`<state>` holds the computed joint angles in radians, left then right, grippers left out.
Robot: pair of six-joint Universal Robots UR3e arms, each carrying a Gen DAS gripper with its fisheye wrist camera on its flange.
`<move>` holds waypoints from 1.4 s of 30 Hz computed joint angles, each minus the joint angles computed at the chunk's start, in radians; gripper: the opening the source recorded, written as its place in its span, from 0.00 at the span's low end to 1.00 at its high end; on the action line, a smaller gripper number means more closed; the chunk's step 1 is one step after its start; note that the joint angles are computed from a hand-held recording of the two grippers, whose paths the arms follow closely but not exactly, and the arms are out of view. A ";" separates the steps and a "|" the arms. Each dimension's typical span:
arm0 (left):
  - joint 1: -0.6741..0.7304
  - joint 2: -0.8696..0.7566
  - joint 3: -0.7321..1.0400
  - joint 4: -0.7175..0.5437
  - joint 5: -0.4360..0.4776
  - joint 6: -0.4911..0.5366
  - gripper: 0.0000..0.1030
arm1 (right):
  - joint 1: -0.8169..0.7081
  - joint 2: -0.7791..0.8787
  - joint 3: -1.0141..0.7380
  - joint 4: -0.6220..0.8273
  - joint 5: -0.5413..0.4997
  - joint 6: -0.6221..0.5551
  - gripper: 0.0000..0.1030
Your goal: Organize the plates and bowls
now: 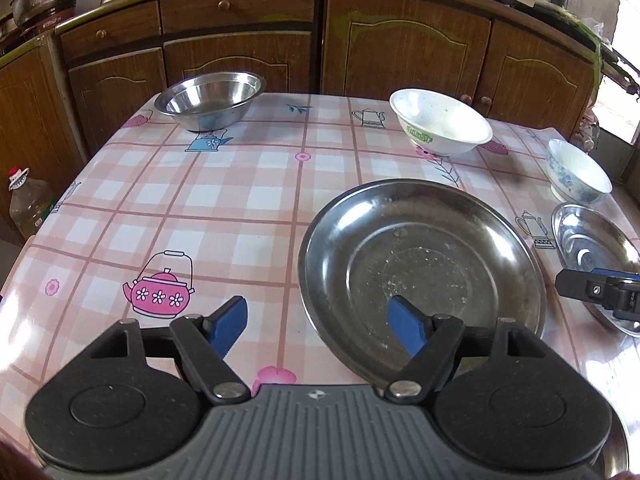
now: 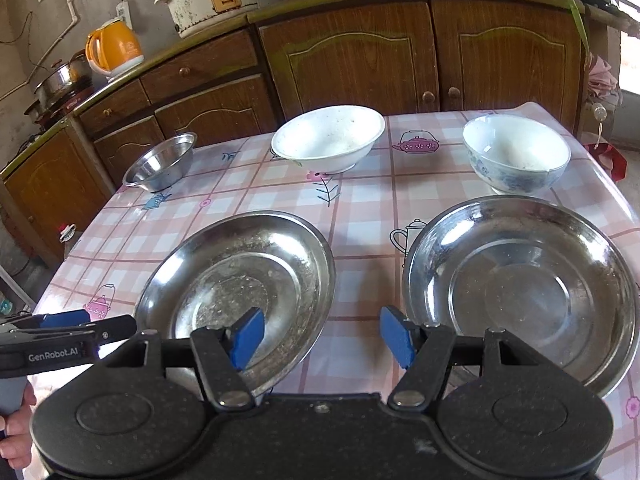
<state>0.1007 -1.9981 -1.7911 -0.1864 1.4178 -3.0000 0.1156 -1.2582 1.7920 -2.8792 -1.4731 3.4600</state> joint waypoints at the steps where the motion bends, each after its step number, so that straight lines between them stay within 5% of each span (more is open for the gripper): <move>1: -0.005 -0.022 0.035 -0.018 0.007 -0.005 0.77 | -0.005 0.022 -0.018 0.000 0.007 0.006 0.75; 11: -0.022 -0.186 0.292 -0.173 0.013 -0.018 0.66 | -0.009 0.203 -0.201 0.057 0.043 0.005 0.75; 14: -0.027 -0.230 0.350 -0.211 0.024 -0.024 0.58 | -0.007 0.235 -0.225 0.055 0.037 0.017 0.74; 15: -0.029 -0.245 0.367 -0.222 0.025 -0.022 0.49 | -0.009 0.244 -0.229 0.051 0.042 0.018 0.72; 18: -0.028 -0.267 0.381 -0.210 0.015 -0.007 0.38 | -0.007 0.268 -0.241 0.037 0.038 0.027 0.55; 20: -0.030 -0.271 0.383 -0.202 0.009 0.002 0.31 | -0.002 0.284 -0.260 0.033 0.029 0.029 0.27; 21: -0.036 -0.275 0.391 -0.199 0.018 -0.003 0.28 | -0.001 0.290 -0.267 0.033 0.031 0.032 0.25; 42: -0.075 -0.164 0.430 -0.172 0.016 -0.034 0.24 | -0.009 0.155 -0.277 0.010 -0.045 0.022 0.21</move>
